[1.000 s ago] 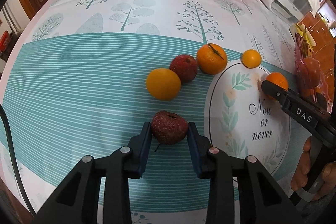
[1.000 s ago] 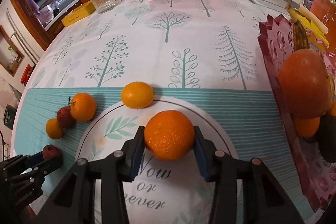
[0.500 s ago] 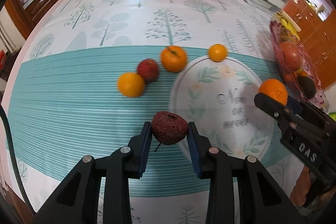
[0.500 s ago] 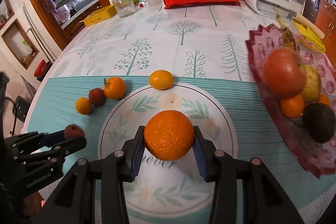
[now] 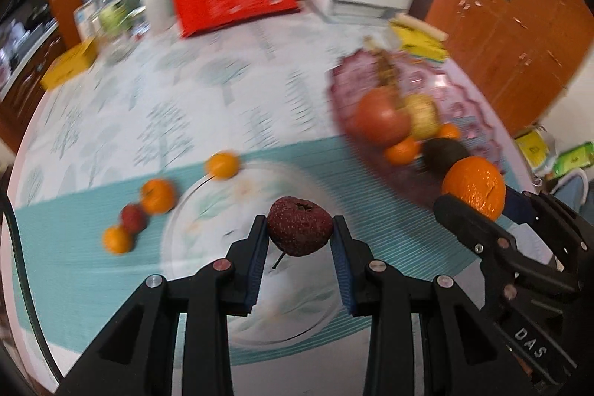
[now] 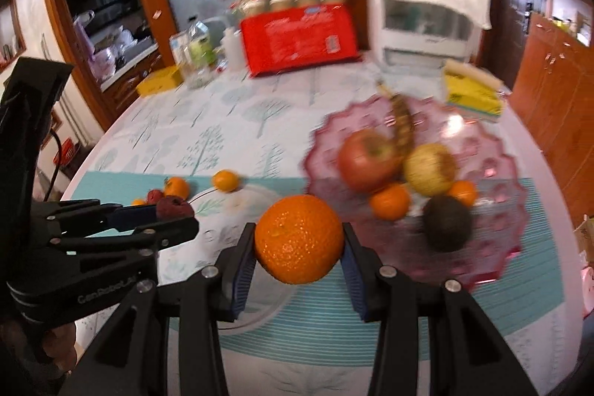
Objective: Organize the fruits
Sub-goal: 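Carry the lychee and orange over the pink bowl and lower them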
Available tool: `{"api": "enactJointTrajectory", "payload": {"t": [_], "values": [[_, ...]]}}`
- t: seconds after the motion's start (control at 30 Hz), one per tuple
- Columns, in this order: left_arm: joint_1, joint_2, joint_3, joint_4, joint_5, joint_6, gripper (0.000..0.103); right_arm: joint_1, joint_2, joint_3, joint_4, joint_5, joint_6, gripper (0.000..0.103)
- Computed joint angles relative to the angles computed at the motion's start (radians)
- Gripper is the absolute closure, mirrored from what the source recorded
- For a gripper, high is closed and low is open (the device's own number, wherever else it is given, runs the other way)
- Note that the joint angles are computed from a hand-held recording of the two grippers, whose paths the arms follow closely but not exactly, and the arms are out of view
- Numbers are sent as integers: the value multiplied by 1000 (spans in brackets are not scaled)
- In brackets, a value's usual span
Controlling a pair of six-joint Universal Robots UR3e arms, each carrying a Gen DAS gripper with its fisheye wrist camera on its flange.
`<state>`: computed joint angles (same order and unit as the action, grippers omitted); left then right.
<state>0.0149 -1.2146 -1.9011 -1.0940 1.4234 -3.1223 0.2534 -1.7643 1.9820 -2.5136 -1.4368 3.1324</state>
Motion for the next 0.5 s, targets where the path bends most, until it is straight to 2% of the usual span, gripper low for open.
{"api": "enactJointTrajectory", "payload": {"t": [0.27, 0.37, 0.5], "values": [[-298, -354, 327, 93, 121, -208, 71, -356, -192, 37, 152, 163, -224, 59], [-362, -468, 451, 97, 162, -252, 71, -454, -181, 10, 177, 205, -296, 59], [-421, -609, 612, 71, 212, -294, 71, -518, -73, -77, 165, 212, -356, 59]]}}
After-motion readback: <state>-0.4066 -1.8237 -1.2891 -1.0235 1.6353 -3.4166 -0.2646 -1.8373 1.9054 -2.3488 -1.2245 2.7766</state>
